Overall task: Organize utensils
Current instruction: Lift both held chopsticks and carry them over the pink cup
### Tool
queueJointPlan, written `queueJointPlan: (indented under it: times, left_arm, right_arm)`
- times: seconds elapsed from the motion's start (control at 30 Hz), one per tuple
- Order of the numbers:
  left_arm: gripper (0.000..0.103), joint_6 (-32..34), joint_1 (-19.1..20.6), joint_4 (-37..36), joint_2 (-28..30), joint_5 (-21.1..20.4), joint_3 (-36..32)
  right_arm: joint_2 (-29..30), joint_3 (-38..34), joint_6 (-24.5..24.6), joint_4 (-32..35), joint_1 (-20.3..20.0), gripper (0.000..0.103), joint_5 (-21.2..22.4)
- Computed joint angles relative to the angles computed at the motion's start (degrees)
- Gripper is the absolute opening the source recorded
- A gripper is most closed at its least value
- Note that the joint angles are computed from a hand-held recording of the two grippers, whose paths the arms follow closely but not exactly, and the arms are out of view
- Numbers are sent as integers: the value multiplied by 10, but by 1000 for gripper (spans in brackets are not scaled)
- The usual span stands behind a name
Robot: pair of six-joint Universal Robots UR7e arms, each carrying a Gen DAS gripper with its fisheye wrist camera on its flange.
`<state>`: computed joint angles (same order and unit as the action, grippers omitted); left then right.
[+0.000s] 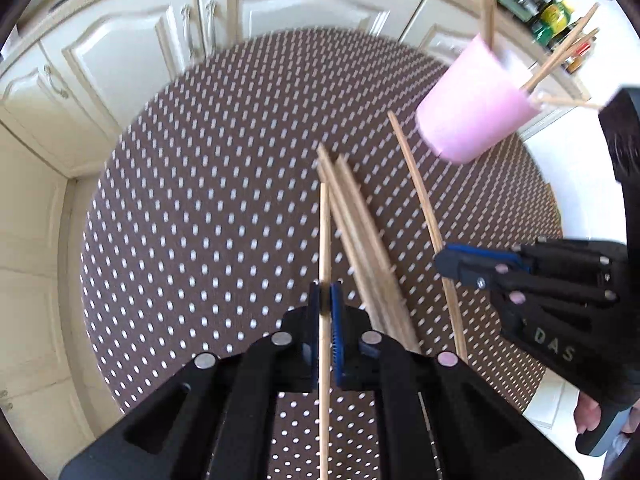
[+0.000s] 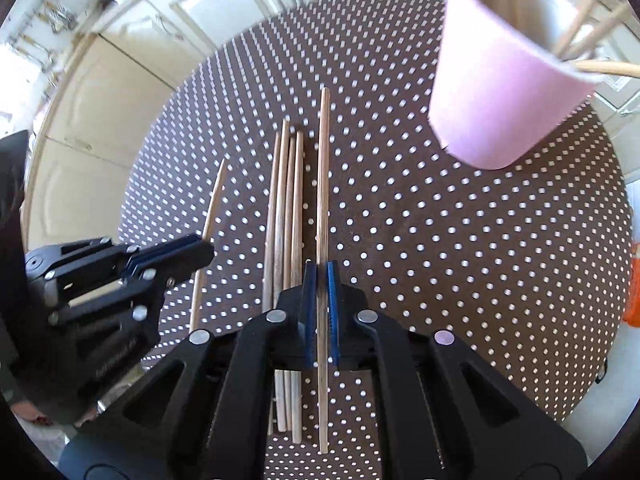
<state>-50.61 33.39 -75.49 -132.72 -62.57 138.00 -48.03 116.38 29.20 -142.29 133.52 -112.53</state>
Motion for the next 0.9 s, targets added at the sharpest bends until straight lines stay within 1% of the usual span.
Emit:
queueJointPlan:
  times: [0.13, 0.33, 0.4, 0.43, 0.5, 0.6, 0.63, 0.7, 0.8, 0.9]
  left_arm:
    - [6, 12, -10, -17, 9, 10, -15]
    - [6, 13, -50, -33, 29, 17, -34]
    - [6, 13, -69, -35, 33, 18, -40]
    - [6, 27, -63, -54, 54, 21, -50]
    - [6, 31, -75, -58, 58, 23, -56]
    - [6, 38, -94, -71, 69, 31, -63]
    - [6, 48, -92, -80, 70, 35, -61]
    - [6, 55, -104, -100, 86, 43, -68]
    - [6, 60, -121, -122, 99, 54, -76]
    - [6, 82, -130, -174, 121, 74, -84]
  right_arm:
    - [-32, 18, 11, -17, 9, 6, -9]
    - [-80, 52, 35, -43, 21, 6, -18]
    - [-92, 60, 55, -46, 38, 6, -22]
    - [-97, 63, 64, -47, 45, 6, -25]
    - [-112, 68, 73, -53, 52, 6, -32]
    - [-143, 81, 91, -58, 70, 6, -50]
    - [-151, 83, 97, -62, 77, 6, -58]
    - [-158, 83, 103, -74, 84, 6, -71]
    - [-165, 84, 102, -113, 88, 6, -97]
    - [-174, 82, 96, -148, 95, 6, -130]
